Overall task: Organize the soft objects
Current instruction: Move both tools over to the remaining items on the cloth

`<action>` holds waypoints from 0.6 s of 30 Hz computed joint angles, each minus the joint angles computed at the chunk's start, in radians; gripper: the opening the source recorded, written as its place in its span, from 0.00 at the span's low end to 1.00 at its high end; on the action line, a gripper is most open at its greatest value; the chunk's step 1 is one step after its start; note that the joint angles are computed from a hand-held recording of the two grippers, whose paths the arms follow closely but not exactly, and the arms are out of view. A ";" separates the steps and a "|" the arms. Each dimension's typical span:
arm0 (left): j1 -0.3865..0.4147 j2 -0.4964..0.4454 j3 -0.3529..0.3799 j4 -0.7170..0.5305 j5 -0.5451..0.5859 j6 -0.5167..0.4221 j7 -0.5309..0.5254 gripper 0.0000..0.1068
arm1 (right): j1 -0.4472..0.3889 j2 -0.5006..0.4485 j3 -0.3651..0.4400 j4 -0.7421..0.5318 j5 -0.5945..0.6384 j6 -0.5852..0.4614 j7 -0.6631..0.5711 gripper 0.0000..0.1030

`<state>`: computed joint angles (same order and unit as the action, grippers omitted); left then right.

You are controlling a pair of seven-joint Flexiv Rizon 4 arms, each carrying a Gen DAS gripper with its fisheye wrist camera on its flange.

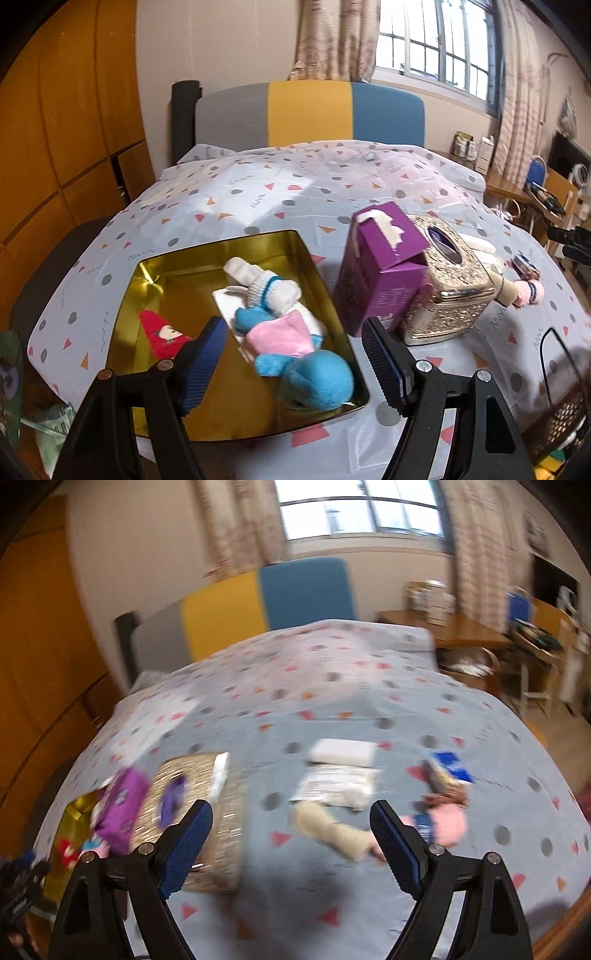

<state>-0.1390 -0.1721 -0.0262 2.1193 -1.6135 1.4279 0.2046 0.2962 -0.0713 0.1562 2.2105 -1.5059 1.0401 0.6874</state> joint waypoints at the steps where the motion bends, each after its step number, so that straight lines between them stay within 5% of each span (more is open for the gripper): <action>1: -0.003 0.003 -0.001 0.003 0.001 -0.001 0.002 0.71 | -0.008 0.015 -0.002 0.024 0.010 -0.017 0.024 0.86; 8: -0.027 0.024 -0.012 0.014 0.014 -0.014 0.027 0.71 | -0.047 0.065 0.001 0.127 0.110 -0.108 0.104 0.86; 14: -0.049 0.058 -0.025 0.011 0.015 -0.058 0.062 0.71 | -0.135 0.095 -0.038 0.205 -0.039 0.002 0.409 0.86; 18: -0.058 0.071 -0.031 0.001 0.073 -0.120 0.029 0.71 | -0.151 0.125 -0.026 0.234 -0.085 -0.025 0.512 0.86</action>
